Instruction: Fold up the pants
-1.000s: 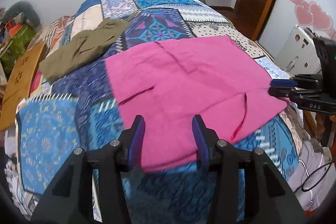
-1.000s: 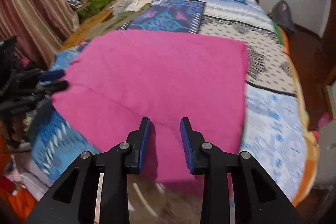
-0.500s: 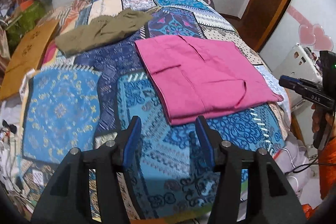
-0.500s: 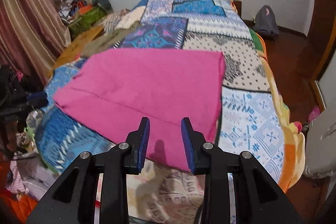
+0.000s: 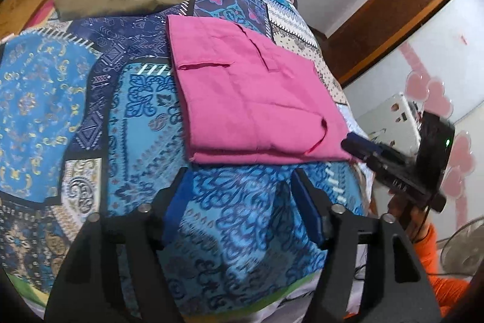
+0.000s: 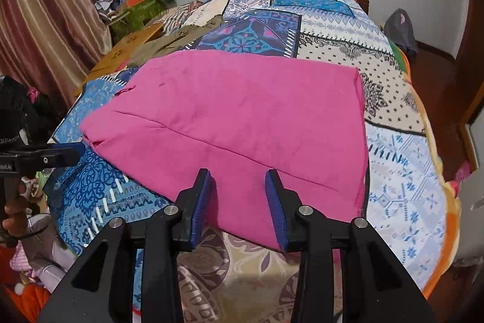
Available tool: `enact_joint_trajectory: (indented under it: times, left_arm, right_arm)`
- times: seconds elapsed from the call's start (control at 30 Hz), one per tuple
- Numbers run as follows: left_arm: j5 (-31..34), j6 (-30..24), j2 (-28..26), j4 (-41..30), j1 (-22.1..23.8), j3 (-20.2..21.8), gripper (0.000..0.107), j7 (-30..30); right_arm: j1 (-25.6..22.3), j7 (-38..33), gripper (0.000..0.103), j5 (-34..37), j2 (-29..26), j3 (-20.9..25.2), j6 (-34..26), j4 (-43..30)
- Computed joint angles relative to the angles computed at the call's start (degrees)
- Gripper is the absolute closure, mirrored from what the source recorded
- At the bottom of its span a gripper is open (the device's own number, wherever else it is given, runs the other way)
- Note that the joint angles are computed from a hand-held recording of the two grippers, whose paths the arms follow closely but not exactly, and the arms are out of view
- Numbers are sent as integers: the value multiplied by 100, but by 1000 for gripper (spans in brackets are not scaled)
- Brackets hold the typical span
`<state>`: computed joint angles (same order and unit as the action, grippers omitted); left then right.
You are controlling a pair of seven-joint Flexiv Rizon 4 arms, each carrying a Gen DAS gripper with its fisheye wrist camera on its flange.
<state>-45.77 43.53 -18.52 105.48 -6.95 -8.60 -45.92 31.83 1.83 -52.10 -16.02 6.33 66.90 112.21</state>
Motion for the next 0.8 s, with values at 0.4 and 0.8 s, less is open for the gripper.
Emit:
enact_joint_trajectory:
  times: [0.4,0.8]
  left_arm:
    - [-382,280,-261,-213,-126,-157,5,-312]
    - [-282,-337,-487,-618,80,-191,5,-1014]
  right_arm:
    - [9,129,66,-218,15,-31,147,85]
    - [-29,317,66,-393,12,-67,333,135]
